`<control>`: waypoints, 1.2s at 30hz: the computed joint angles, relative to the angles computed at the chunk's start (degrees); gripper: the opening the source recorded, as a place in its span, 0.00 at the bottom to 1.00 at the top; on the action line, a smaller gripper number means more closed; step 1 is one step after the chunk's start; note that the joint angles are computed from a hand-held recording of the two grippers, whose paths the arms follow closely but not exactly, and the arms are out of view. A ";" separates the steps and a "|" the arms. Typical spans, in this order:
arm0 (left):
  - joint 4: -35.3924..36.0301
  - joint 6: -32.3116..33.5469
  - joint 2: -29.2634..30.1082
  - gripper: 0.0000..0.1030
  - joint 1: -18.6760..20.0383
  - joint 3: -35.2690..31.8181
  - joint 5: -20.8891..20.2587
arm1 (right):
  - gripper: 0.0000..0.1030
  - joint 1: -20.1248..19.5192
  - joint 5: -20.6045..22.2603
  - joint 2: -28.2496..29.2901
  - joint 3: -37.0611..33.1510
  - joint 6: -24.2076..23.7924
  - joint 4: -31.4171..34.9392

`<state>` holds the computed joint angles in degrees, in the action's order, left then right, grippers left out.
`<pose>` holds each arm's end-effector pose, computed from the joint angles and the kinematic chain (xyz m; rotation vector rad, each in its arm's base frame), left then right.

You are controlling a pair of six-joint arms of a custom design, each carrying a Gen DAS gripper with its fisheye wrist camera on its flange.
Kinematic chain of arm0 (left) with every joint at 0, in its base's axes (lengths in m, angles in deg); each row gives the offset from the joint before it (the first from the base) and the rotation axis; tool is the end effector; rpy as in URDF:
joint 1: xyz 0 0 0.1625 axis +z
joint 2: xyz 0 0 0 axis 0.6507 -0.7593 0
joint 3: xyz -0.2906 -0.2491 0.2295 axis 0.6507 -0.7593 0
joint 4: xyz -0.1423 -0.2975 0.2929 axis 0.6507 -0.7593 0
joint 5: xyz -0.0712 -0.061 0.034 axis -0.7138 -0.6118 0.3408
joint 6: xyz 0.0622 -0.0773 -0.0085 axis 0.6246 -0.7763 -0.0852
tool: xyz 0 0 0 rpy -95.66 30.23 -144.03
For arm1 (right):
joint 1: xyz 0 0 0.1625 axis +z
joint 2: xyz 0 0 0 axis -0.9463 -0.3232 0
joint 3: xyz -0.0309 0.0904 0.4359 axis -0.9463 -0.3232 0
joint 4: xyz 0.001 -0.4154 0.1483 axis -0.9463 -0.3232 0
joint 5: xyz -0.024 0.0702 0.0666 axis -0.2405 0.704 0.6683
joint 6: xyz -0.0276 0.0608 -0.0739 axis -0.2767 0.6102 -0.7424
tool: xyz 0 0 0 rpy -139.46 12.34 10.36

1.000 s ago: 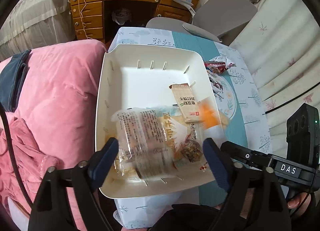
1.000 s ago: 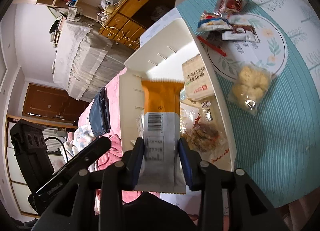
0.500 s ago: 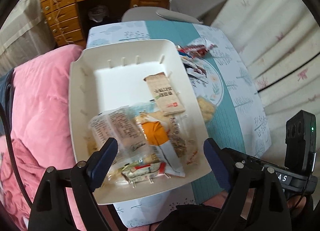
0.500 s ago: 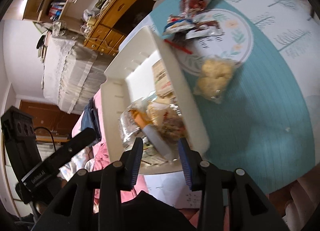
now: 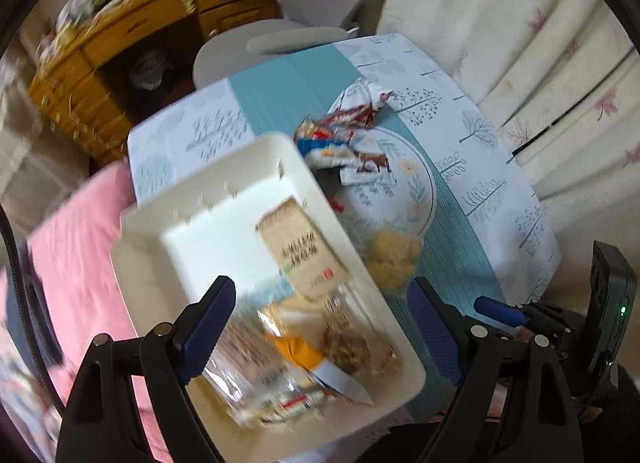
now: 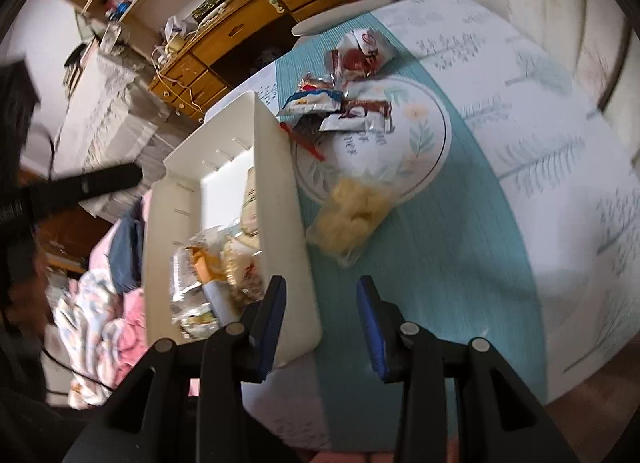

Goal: Organize snacks
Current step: 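Carry the white packet and orange-capped bar into the white tray, open both grippers, then grasp the blue packet with the left gripper while the right grasps the clear puff bag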

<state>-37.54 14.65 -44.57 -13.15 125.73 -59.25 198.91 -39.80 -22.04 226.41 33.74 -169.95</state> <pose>-0.3648 -0.3881 0.2192 0.9320 2.3661 -0.0137 0.2621 -0.2164 0.2382 -0.3010 -2.6593 0.7231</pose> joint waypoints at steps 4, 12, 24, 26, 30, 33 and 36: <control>-0.30 4.56 5.04 0.84 0.85 -3.78 1.71 | 0.46 -1.59 -0.50 0.77 0.07 -5.93 -1.46; 1.08 11.36 14.58 0.84 3.13 -10.25 4.02 | 0.52 -3.24 -3.98 4.16 0.28 -19.61 -3.49; 8.88 11.30 28.65 0.84 7.97 -22.04 5.32 | 0.85 -8.29 -4.31 9.10 2.42 -47.44 -18.66; 10.76 9.57 30.44 0.84 9.02 -23.74 5.18 | 0.86 -9.06 -3.26 9.93 2.48 -51.30 -20.22; 12.33 7.41 33.08 0.87 10.04 -25.78 6.30 | 0.86 -9.65 -2.73 12.81 2.53 -58.83 -23.37; 12.62 6.24 34.63 0.87 11.12 -27.67 4.14 | 0.86 -10.13 -2.35 14.71 2.63 -62.80 -25.05; 13.56 5.11 36.07 0.87 11.72 -28.87 3.75 | 0.86 -10.27 -2.86 17.00 2.83 -65.68 -27.35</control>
<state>-23.98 19.76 -8.50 -1.43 96.86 -55.50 188.64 -42.67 -5.04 229.24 -31.93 -197.30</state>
